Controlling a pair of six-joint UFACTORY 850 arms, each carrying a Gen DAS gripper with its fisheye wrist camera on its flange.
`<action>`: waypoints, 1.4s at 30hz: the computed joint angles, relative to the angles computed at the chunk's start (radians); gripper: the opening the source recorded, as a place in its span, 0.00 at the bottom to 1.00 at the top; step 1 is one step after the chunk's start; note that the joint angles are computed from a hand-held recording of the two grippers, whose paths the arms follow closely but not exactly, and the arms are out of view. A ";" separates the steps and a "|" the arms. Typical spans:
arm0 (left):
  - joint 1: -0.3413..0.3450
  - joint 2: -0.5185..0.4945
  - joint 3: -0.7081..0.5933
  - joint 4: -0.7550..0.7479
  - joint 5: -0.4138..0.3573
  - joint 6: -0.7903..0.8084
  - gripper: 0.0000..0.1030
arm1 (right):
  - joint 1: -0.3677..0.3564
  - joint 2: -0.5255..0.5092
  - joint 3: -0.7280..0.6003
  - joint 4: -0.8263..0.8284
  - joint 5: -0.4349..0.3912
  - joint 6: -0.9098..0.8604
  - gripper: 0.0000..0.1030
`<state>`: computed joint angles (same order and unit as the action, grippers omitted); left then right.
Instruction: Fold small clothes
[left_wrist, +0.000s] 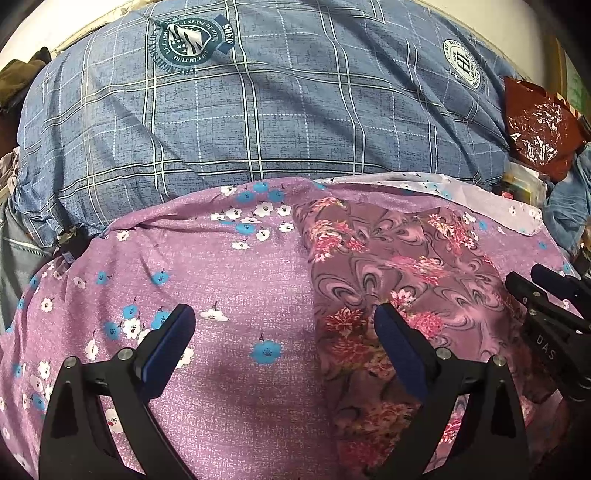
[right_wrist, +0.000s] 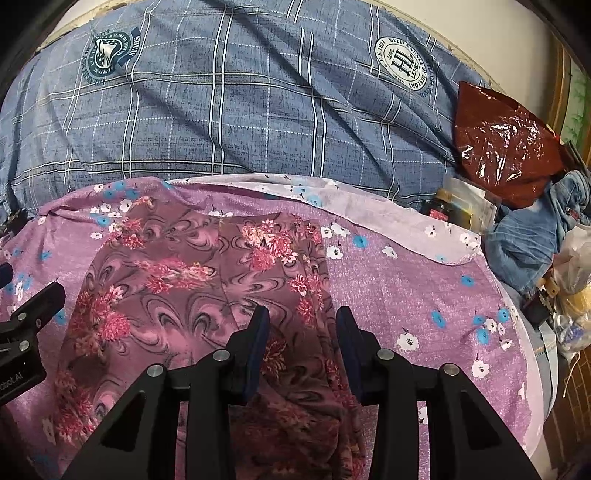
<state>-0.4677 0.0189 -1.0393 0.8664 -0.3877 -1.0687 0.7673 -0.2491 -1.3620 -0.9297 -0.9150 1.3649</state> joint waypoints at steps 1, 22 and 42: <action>0.000 0.000 0.000 -0.002 0.000 0.002 0.95 | -0.001 -0.001 0.000 0.004 0.000 -0.002 0.38; -0.011 -0.042 -0.030 -0.129 -0.044 0.166 0.95 | -0.020 -0.023 -0.011 0.080 0.013 -0.071 0.39; -0.005 -0.066 -0.047 -0.222 -0.061 0.257 0.96 | -0.019 -0.035 -0.017 0.079 0.000 -0.084 0.42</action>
